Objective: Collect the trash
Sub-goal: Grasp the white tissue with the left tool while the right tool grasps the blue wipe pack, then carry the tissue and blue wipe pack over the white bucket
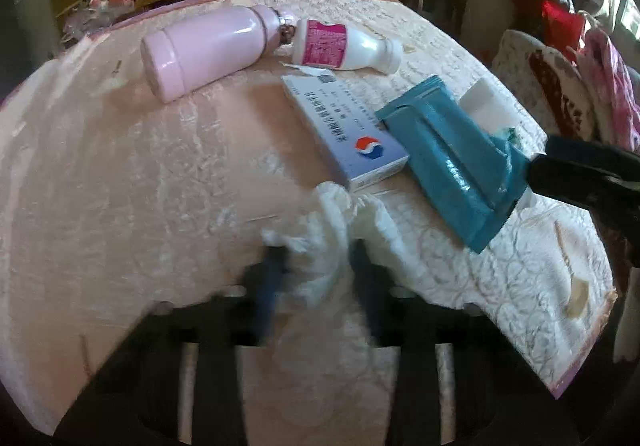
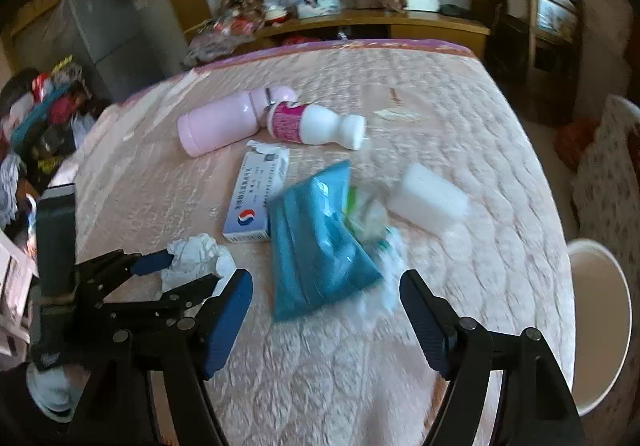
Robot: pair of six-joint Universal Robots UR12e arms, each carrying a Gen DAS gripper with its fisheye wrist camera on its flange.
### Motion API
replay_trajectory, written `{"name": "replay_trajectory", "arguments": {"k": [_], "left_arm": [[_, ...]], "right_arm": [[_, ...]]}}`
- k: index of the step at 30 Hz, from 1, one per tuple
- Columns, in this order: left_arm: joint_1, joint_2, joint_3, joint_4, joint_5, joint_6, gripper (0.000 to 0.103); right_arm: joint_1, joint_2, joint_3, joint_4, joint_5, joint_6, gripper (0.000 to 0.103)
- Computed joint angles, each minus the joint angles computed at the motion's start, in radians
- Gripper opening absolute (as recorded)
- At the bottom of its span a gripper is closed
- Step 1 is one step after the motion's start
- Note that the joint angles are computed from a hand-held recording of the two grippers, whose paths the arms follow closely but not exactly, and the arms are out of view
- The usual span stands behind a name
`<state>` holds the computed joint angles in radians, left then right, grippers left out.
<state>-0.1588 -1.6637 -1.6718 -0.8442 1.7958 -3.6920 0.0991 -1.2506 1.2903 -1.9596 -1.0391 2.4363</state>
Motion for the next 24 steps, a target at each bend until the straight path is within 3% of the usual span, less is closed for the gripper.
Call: {"name": "replay_trajectory", "arguments": {"k": [2, 10, 12, 15, 24], "left_arm": [[0.021, 0.022, -0.020, 0.010, -0.050, -0.024, 0.023], [0.031, 0.057, -0.051, 0.032, -0.048, -0.044, 0.021], [0.026, 0.056, -0.051, 0.039, -0.049, -0.045, 0.021], [0.021, 0.057, -0.052, 0.059, -0.058, -0.049, 0.021], [0.000, 0.049, -0.029, 0.102, -0.060, -0.043, 0.019]], "right_arm": [[0.020, 0.016, -0.019, 0.006, -0.034, -0.030, 0.077], [0.096, 0.061, -0.035, -0.031, -0.215, -0.115, 0.077], [0.098, 0.064, -0.032, -0.025, -0.221, -0.111, 0.070], [0.080, 0.052, -0.015, -0.039, -0.174, -0.070, 0.060], [-0.015, -0.037, 0.039, -0.017, 0.037, -0.093, 0.059]]}}
